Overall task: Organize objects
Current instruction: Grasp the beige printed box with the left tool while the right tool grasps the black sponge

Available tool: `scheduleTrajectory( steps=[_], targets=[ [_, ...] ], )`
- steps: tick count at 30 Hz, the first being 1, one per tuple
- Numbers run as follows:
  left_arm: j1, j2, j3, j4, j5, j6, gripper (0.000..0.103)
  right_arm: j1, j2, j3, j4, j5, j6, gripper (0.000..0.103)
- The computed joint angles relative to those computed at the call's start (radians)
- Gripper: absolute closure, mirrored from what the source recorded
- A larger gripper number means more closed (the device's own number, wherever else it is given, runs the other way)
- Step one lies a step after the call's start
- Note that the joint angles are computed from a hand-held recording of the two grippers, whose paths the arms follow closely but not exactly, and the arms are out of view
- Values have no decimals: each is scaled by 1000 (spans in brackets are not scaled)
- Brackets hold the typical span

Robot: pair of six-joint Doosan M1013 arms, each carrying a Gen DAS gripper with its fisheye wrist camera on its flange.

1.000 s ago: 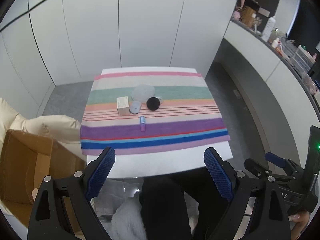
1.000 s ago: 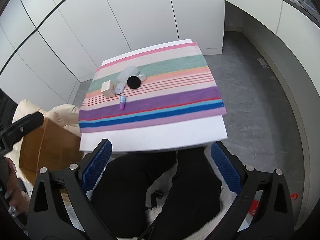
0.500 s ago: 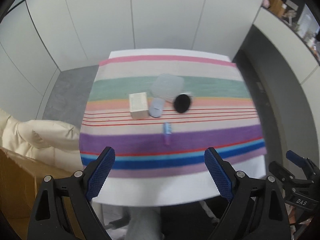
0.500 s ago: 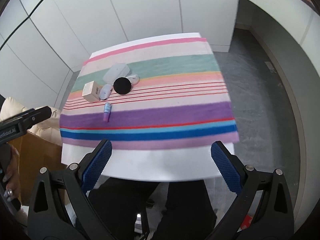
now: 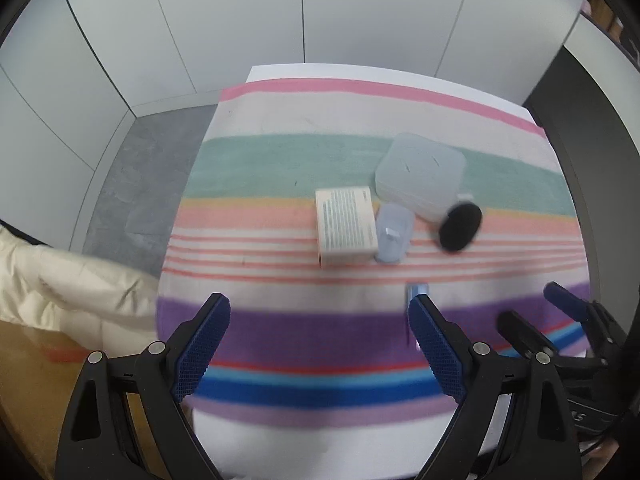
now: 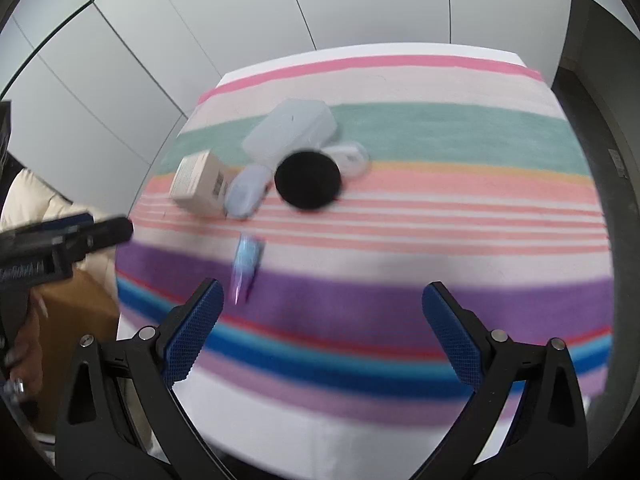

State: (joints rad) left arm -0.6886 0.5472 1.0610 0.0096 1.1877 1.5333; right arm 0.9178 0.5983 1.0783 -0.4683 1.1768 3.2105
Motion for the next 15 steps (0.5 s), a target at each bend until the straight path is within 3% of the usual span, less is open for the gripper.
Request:
scheduleTrajectory(
  steps=[2, 6, 9, 11, 12, 13, 15],
  targets=[
    [-4, 17, -11, 11, -28, -15, 11, -17, 31, -34, -24, 29, 3, 2],
    [-15, 68, -57, 47, -13, -38, 11, -44, 82, -89, -35, 75, -13, 2],
    [-16, 103, -85, 60, -3, -62, 12, -55, 127, -144, -24, 131, -34, 9],
    [-14, 126, -104, 51, 18, -67, 18, -61, 170, -207, -7, 212, -67, 23],
    [-11, 136, -114, 34, 28, -64, 29, -60, 186, -233, -14, 242, -81, 30],
    [-10, 146, -123, 25, 41, -61, 40, -56, 204, -262, -36, 273, -103, 48],
    [-12, 155, -125, 28, 46, -49, 58, -53, 224, -296, -49, 309, -123, 64]
  ],
)
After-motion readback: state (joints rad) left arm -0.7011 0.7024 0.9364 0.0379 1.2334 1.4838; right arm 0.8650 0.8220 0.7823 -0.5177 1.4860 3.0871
